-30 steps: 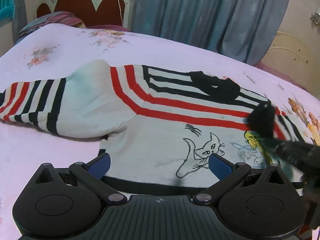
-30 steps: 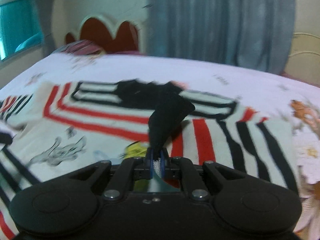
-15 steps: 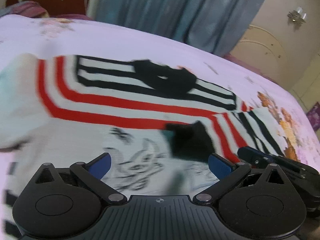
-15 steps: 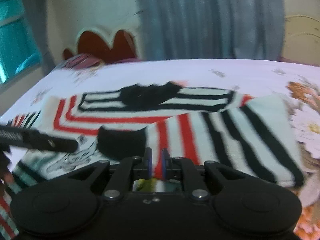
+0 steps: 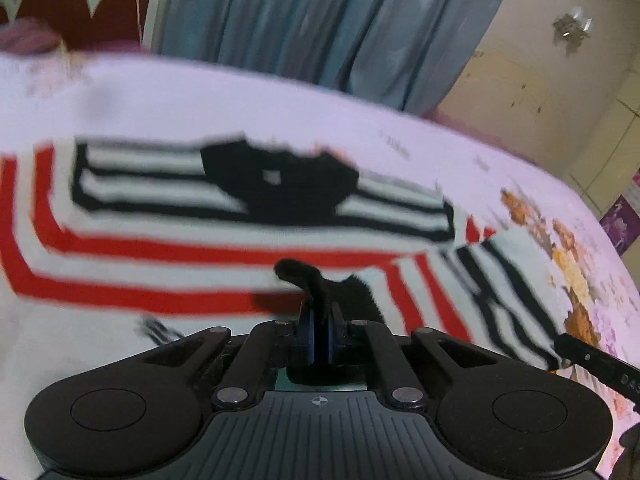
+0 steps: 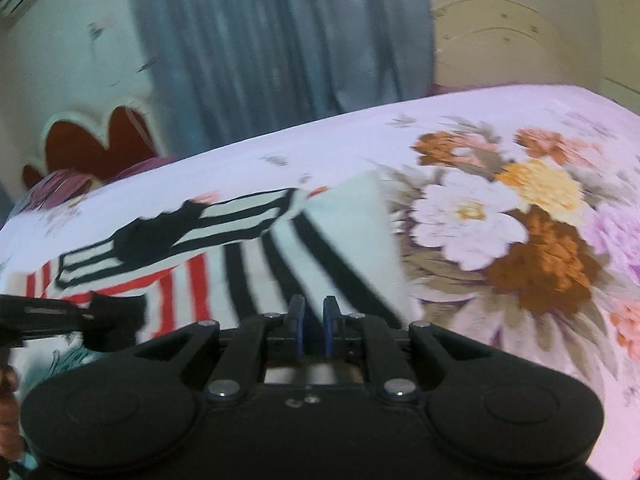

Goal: Fold small clothes
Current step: 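Fold the held sleeve across the sweater body with the right gripper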

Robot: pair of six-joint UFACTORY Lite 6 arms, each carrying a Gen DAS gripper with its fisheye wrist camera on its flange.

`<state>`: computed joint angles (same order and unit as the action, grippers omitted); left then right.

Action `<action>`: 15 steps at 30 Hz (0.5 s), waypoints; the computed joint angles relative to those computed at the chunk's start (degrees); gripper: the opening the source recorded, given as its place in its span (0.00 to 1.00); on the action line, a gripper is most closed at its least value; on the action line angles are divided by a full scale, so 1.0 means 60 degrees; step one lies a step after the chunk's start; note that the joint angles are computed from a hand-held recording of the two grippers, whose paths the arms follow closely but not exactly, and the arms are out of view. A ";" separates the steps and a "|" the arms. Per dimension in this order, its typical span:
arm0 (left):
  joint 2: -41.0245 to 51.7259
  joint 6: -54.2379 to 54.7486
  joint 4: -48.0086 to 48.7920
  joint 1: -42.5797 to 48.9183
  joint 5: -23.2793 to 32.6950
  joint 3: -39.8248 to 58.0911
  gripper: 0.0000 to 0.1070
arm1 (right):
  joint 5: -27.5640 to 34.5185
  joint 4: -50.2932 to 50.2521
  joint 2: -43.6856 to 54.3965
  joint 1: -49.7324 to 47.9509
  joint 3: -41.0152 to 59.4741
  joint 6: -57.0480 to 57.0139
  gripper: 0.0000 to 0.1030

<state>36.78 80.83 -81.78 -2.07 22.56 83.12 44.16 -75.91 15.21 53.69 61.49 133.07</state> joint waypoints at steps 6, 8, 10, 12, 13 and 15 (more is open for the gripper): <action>-0.0492 0.0547 0.0338 0.1023 0.0183 -0.0168 0.05 | -0.0070 -0.0420 -0.0333 -0.0147 -0.0417 0.0785 0.07; -0.0485 0.0748 0.0348 0.1262 0.0072 -0.0192 0.05 | -0.0068 -0.0428 -0.0221 -0.0156 -0.0279 0.0717 0.12; -0.0249 0.0472 0.0688 0.1538 0.0129 -0.0025 0.05 | -0.0137 -0.0412 -0.0182 -0.0159 -0.0232 0.0744 0.13; -0.0013 0.0448 0.0858 0.1654 0.0004 0.0019 0.05 | -0.0164 -0.0404 -0.0262 -0.0126 -0.0341 0.0890 0.13; 0.0146 0.0513 0.0832 0.1676 -0.0009 0.0044 0.05 | -0.0216 -0.0411 -0.0335 -0.0141 -0.0438 0.0983 0.13; 0.0415 0.0565 0.0848 0.1698 -0.0030 0.0117 0.05 | -0.0291 -0.0358 -0.0452 -0.0169 -0.0606 0.1021 0.13</action>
<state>39.28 84.22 -76.69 8.12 22.39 83.83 42.42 -78.06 12.50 52.68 57.85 139.20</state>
